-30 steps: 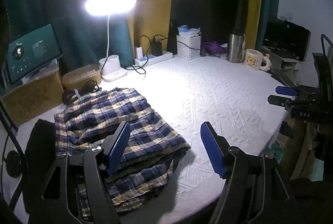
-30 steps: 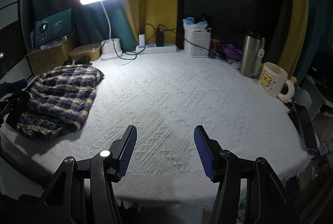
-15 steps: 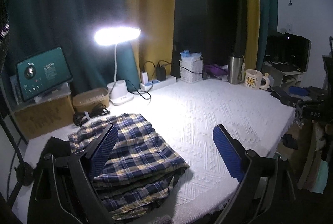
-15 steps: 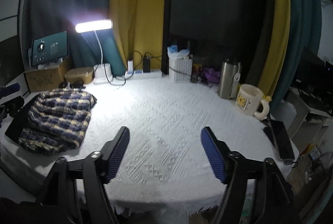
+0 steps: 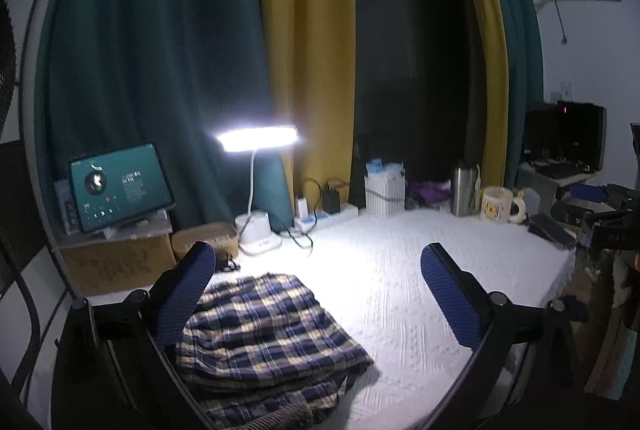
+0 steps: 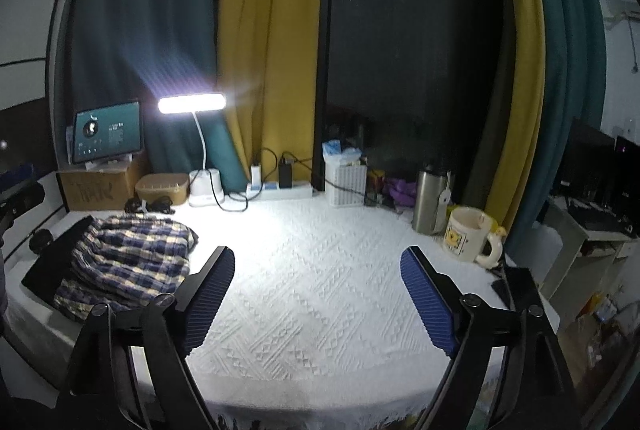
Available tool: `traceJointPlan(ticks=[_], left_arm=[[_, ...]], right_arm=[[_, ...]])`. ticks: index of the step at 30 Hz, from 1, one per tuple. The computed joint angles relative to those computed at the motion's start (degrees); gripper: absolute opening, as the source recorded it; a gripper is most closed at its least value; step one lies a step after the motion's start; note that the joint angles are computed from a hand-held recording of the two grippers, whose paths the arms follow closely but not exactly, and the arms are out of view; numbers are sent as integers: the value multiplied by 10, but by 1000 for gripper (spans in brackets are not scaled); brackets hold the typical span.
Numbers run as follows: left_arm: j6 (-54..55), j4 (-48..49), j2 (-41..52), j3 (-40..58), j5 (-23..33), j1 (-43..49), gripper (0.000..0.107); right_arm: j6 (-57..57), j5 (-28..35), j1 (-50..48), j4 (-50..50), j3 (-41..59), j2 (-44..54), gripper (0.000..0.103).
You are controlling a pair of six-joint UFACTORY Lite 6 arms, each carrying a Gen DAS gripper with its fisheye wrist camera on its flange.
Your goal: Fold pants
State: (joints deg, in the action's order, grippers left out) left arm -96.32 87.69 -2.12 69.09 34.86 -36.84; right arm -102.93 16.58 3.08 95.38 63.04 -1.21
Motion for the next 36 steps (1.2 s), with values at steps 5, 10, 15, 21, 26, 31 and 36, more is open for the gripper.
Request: traceJointPlan(ticks=[5, 10, 15, 21, 26, 31, 36], left_arm=[[-17, 13, -15, -6, 1, -11, 102], [-60, 58, -28, -16, 45, -34, 102], [-95, 87, -53, -27, 67, -42, 102], [-66, 79, -42, -4, 108, -61, 102], [-72, 86, -48, 3, 110, -61, 102], [-53, 56, -51, 19, 92, -44, 102], [-39, 53, -57, 28, 100, -46, 102]], right_arm=[[-33, -17, 11, 45, -11, -33, 88], [-48, -30, 19, 64, -17, -65, 89], [-86, -32, 18, 110, -27, -93, 96], [-76, -40, 22, 107, -30, -123, 97], [-46, -37, 18, 90, -28, -145, 98], [30, -44, 16, 20, -17, -161, 98], [151, -55, 19, -98, 8, -161, 98]])
